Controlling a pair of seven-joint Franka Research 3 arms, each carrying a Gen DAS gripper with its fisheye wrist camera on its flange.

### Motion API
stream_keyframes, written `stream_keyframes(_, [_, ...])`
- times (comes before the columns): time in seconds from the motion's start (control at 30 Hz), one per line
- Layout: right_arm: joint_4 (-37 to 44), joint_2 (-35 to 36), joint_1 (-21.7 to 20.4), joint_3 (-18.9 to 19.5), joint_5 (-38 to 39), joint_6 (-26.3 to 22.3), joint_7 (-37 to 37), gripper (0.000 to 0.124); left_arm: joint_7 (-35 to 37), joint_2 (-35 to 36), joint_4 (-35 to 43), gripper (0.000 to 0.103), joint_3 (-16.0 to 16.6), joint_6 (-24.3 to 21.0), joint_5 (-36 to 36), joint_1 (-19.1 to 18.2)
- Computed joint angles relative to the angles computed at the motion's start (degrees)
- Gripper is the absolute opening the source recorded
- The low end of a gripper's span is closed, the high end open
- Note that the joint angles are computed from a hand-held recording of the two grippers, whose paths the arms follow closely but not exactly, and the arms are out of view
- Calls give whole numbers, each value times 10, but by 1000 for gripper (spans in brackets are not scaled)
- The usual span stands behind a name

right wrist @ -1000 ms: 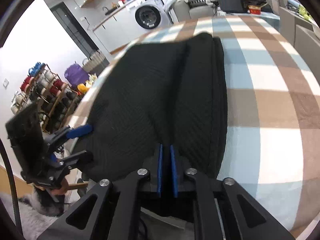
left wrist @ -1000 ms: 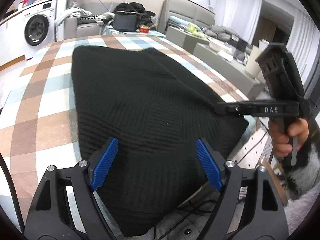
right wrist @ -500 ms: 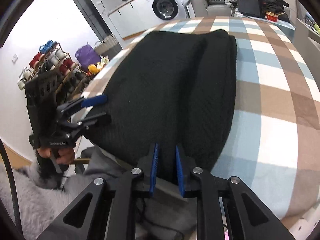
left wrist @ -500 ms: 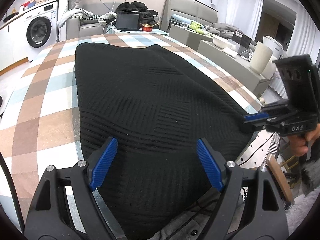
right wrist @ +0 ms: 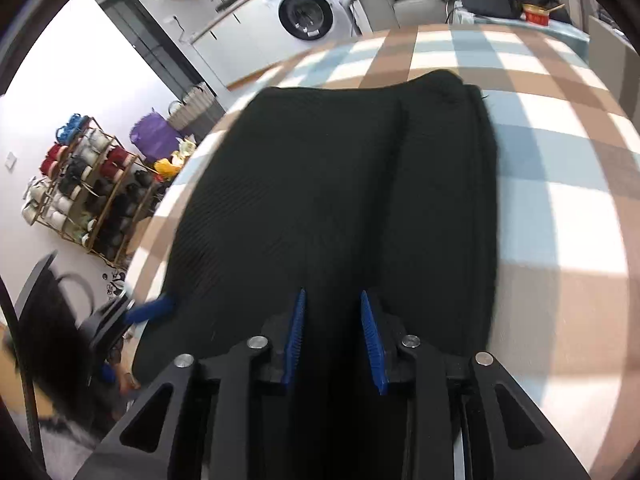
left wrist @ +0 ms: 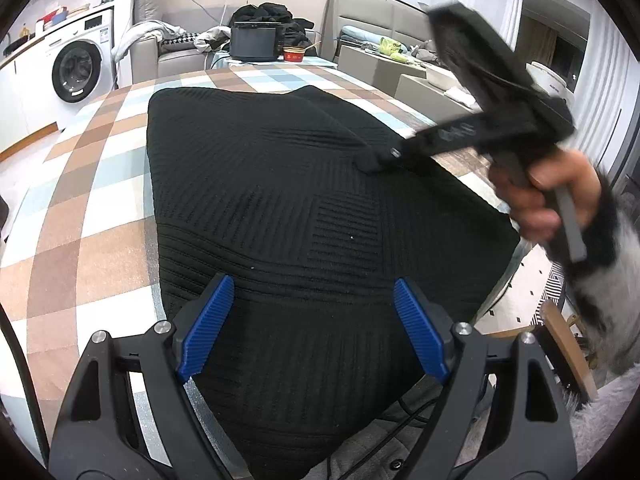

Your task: Fold small clothes

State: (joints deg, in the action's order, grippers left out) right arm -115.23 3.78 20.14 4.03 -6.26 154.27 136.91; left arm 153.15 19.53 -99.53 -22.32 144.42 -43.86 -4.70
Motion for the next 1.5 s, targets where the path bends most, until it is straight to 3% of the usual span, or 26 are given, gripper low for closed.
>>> stream_keyframes(0.1, [39,21,-1,-9,-32,-33,8,13,5,4,5,82,-1,-8,-2,3])
stream_keyframes(0.27, [100,67,-25,-16,46,-53,-72,14,14,8,12,82,-2,-21,-5,7])
stream_keyframes(0.47, [206,148,-43,-38,92,-67,-108,15,14,13,18,83,0,-26,-3,7])
stream_keyframes(0.63, [324,221,-24,-86,28,-136,-65,14,18,13,16,83,-1,-22,-4,6])
stream_keyframes(0.7, [339,224,-27,-89,23,-158,-56,14,15,9,13,83,-1,-23,-4,7])
stream_keyframes(0.83, [200,116,-14,-83,-2,-84,-30,27,-1,9,24,83,0,-39,-25,15])
stream_keyframes(0.9, [105,41,2,-78,-56,-49,14,44,-6,11,32,83,1,-38,-42,19])
stream_keyframes(1.0, [-1,-44,5,-49,-107,-40,73,47,-44,24,53,83,9,-31,-56,22])
stream_keyframes(1.1, [-84,-101,-2,-12,-116,-31,124,47,-117,44,76,83,24,-16,-8,8])
stream_keyframes(1.23, [-154,-131,-21,25,-96,24,163,47,-176,68,104,82,22,-31,47,9])
stream_keyframes(1.37, [-169,-139,-48,62,-121,41,187,47,-191,82,119,59,9,-48,72,16])
stream_keyframes(1.4, [-166,-136,-51,67,-126,41,186,44,-199,88,124,46,11,-43,84,11])
stream_keyframes(1.5, [-149,-122,-52,73,-138,28,169,22,-215,103,139,29,8,-32,113,8])
